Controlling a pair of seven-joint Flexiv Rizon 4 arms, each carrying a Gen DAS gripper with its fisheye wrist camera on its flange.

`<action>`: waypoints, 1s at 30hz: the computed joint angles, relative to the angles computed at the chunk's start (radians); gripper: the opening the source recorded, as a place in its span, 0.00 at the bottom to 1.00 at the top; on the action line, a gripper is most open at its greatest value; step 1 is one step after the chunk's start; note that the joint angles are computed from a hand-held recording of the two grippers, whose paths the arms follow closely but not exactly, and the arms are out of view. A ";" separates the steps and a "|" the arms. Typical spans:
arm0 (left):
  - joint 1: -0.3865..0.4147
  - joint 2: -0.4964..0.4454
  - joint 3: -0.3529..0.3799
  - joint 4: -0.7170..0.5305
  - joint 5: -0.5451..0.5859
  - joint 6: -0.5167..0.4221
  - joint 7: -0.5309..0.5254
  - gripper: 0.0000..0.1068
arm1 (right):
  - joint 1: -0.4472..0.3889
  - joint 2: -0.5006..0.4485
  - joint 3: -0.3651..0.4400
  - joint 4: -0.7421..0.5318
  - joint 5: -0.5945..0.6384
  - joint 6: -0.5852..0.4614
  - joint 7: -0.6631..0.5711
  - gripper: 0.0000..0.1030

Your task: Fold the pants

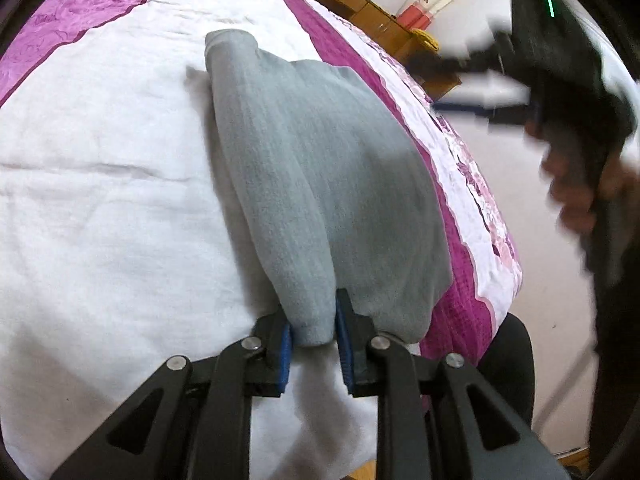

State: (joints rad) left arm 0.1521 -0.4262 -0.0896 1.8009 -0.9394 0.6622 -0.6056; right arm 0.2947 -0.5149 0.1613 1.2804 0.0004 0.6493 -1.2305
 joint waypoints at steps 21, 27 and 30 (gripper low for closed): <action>0.140 -0.305 -0.092 -0.378 -0.165 -0.335 -0.316 0.25 | -0.285 -0.062 0.272 0.116 0.838 0.297 -0.522 0.72; 0.129 -0.270 -0.079 -0.388 -0.073 -0.261 -0.293 0.19 | -0.259 -0.121 0.297 0.059 0.904 0.345 -0.467 0.26; 0.154 -0.216 -0.066 -0.340 -0.061 -0.265 -0.252 0.18 | -0.260 -0.122 0.327 0.073 0.992 0.360 -0.521 0.25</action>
State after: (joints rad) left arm 0.3060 -0.6423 -0.1555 1.4609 -1.0001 0.3977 -0.8580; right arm 0.0348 -0.6373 0.4884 1.3530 0.9921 1.0089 -1.7517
